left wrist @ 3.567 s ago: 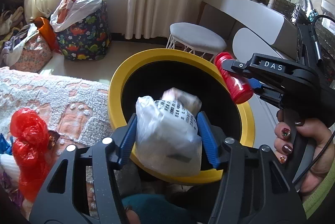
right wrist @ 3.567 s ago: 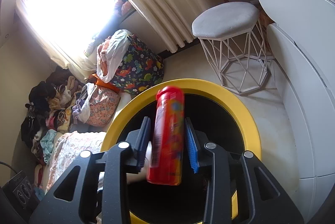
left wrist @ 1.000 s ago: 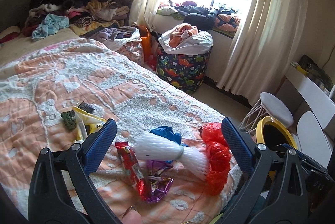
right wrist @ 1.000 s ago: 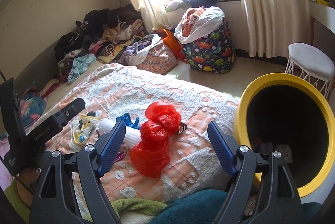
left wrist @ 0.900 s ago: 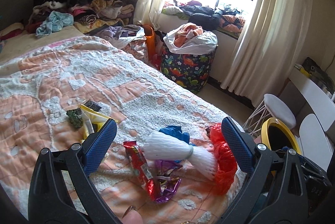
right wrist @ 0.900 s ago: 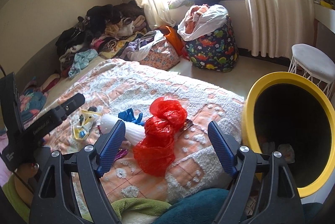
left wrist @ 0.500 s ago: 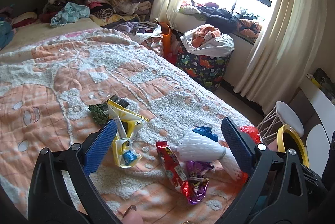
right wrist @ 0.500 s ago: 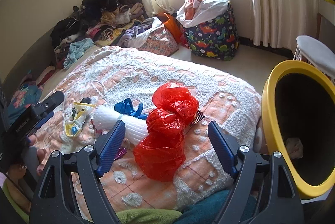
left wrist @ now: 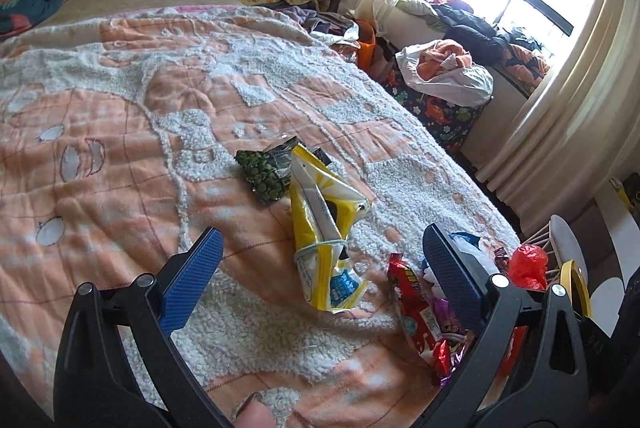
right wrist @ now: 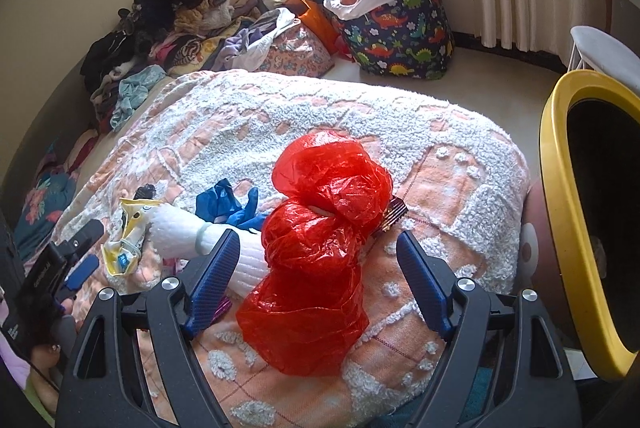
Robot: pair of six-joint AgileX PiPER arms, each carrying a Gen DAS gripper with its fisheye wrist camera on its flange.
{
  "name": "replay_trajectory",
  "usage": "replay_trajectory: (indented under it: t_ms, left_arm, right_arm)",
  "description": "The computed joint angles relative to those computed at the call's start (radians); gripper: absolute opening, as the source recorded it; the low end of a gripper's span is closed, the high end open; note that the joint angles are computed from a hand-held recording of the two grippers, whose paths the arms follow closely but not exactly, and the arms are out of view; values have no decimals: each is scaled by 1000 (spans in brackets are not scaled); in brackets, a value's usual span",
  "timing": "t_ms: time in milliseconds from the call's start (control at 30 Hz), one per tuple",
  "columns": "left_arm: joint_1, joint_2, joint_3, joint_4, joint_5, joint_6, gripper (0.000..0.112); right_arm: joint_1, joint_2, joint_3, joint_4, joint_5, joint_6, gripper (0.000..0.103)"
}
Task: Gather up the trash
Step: 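Grasp the yellow chip bag with the left gripper while the right grasps the red plastic bag, then carry the yellow chip bag in the left gripper while the right carries the red plastic bag over the bin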
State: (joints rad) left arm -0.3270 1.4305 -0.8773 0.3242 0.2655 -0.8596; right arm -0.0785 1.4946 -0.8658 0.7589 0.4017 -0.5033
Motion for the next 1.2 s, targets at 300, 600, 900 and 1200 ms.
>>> replay_trajectory:
  t_ms: [300,600,900,1200]
  left_arm:
    - [-19,21,9,-95,1,50,71]
    - [-26,38,5,-172,-6,137,40]
    - [-38,11,5,-122,-10,108,24]
    - [-74,-27,-4,-73,-24,86,21]
  right_arm:
    - [-43,39,-20,91,67,-82,46]
    - [-61,-14,23,197,70,-204,40]
    - [-87,-91,80,266,69,-291,40]
    - [-100,-151,111,303,87,-366,39]
